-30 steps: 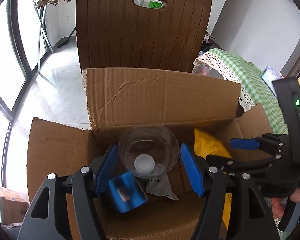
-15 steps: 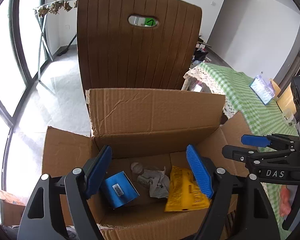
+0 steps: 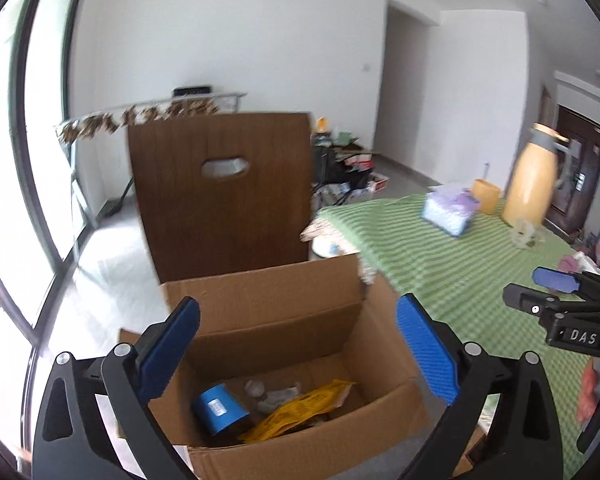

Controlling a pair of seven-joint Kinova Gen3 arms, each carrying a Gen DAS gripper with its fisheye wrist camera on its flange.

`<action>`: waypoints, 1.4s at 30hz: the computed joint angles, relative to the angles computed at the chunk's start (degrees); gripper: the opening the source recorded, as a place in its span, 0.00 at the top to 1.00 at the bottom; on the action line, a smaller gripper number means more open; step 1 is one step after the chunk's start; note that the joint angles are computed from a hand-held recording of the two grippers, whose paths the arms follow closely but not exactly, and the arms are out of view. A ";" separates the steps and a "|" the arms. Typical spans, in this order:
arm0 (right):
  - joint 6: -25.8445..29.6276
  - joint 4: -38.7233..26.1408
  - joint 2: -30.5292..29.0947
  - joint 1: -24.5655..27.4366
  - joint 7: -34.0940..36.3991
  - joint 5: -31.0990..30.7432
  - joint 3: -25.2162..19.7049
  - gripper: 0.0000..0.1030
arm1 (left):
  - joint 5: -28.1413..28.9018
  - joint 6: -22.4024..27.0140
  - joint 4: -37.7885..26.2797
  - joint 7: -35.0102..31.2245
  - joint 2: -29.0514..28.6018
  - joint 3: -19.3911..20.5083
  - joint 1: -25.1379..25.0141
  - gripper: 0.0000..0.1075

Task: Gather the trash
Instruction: 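Move both open tools back over the table, then grasp the white tissue with the right tool while the left tool grasps the plastic glove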

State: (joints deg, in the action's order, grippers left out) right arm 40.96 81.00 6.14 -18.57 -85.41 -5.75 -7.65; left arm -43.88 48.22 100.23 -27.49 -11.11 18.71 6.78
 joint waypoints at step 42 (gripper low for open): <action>6.13 9.42 0.13 52.14 12.36 -5.78 27.98 0.50 | 10.71 15.08 -71.23 -38.43 57.74 10.07 44.51 0.11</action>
